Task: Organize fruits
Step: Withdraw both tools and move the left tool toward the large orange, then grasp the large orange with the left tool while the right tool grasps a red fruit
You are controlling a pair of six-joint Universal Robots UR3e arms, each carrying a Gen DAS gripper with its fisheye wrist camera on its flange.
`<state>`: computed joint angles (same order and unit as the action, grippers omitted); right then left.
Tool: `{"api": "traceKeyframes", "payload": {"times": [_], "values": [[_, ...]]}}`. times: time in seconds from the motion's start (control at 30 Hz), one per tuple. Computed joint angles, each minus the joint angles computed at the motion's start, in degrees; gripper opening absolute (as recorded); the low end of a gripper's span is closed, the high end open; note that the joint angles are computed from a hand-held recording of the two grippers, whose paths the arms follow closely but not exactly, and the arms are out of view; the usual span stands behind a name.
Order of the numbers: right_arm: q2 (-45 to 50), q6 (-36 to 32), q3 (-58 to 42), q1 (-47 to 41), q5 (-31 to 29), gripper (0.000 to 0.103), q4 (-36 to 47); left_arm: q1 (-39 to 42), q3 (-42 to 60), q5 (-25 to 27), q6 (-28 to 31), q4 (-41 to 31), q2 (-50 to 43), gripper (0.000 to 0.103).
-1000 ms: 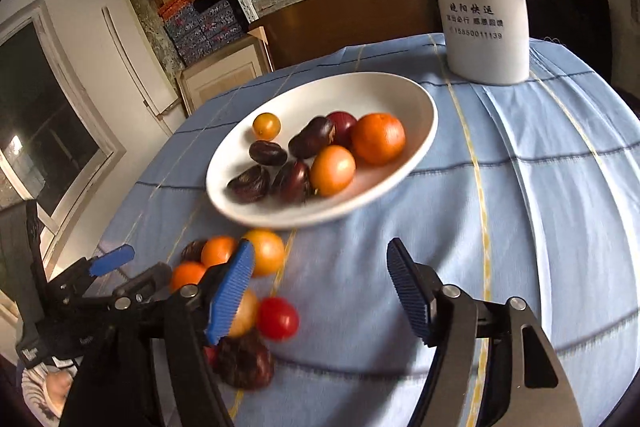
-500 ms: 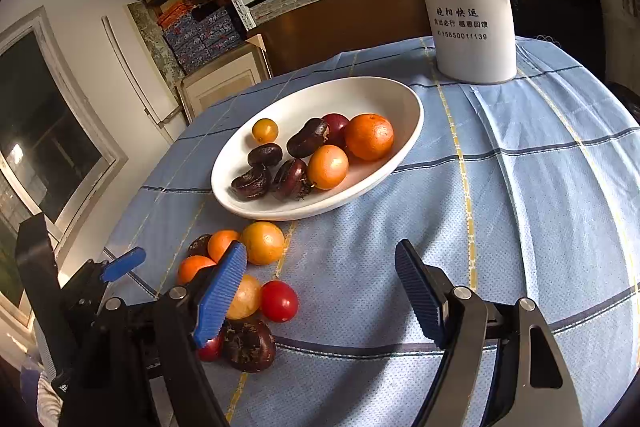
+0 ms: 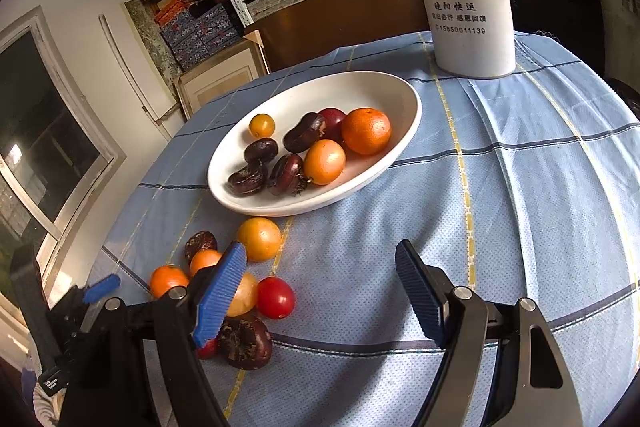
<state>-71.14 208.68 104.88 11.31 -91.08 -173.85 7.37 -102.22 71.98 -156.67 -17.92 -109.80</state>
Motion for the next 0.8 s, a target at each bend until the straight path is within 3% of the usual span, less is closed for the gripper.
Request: {"api": "traceKeyframes", "payload": {"times": [0.1, 0.23, 0.37, 0.43, 0.5, 0.6, 0.8], "values": [[0.23, -0.63, -0.49, 0.71, -0.49, 0.078, 0.12, 1.17, -3.13, -3.43, 1.12, 1.62, 2.26, 0.099], [0.77, -0.89, -1.17, 1.12, -0.87, 0.078, 0.83, -1.96, -3.26, -0.6, 4.09, 2.84, 1.39, 0.099], [0.72, -0.72, -0.97, 0.95, -0.75, 0.078, 0.94, -2.24, -1.44, -1.05, 5.34, -1.8, 0.73, 0.098], [0.62, -0.75, -0.68, 0.85, -0.57, 0.078, 0.91, -1.05, -1.48, -2.95, 5.48, -4.31, 1.37, 0.092], [0.72, -0.77, -0.91, 0.76, -0.3, 0.078, 1.34, -0.47, -1.94, -3.94, 6.4, -6.71, 2.07, 0.079], [1.19, -1.08, -1.61, 1.04, -0.27, 0.078, 1.99, -0.45, -3.04, -4.58, 7.48, -6.61, 2.75, 0.073], [1.86, -1.83, -2.44, 1.75, -0.5, 0.078, 2.65, -1.22, 0.03, -4.77, 7.72, -8.68, 0.76, 0.073]]}}
